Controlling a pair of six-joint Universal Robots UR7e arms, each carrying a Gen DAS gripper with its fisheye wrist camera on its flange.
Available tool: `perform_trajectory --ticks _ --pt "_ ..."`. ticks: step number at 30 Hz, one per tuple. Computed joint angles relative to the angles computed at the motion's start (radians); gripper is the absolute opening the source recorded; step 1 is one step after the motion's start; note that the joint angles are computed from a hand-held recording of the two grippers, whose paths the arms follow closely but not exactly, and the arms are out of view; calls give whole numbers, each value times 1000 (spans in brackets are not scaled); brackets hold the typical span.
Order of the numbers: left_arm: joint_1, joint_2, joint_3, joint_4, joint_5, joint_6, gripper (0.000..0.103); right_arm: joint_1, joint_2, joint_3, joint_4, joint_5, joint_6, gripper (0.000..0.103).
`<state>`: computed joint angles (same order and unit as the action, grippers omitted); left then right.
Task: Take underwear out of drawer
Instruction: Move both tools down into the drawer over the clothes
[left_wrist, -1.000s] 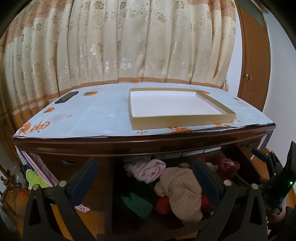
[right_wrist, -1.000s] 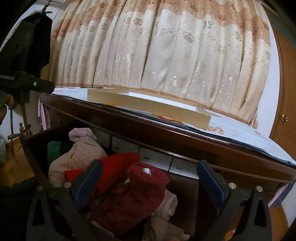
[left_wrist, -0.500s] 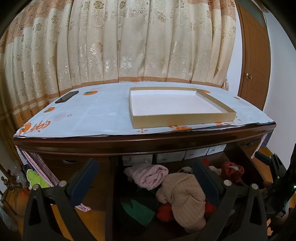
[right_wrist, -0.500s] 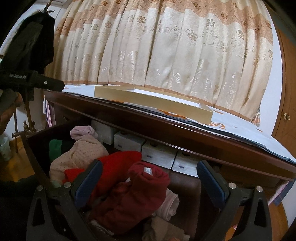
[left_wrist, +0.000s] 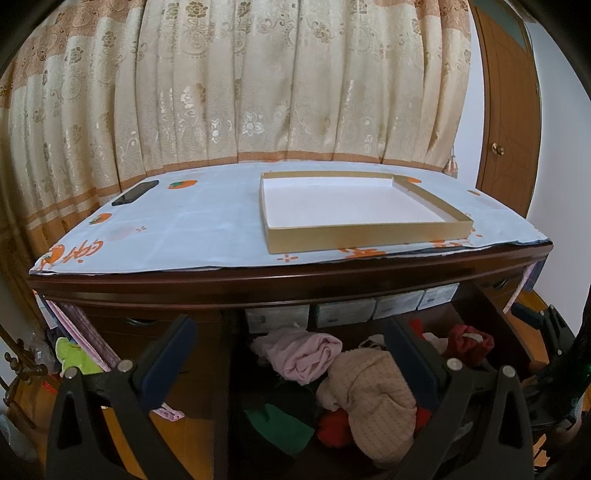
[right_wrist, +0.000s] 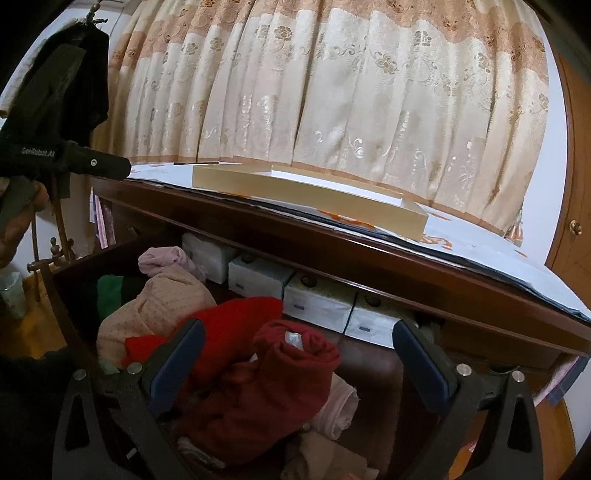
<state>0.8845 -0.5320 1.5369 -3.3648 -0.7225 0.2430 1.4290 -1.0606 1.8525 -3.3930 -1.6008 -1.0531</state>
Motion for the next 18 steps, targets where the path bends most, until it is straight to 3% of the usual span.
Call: perform_trajectory --ticks 8,18 --pt "3 -13 16 14 10 1 103 6 0 -8 29 -22 -2 102" --pt "14 -1 -9 127 21 -11 103 9 -1 -22 67 -49 26 102"
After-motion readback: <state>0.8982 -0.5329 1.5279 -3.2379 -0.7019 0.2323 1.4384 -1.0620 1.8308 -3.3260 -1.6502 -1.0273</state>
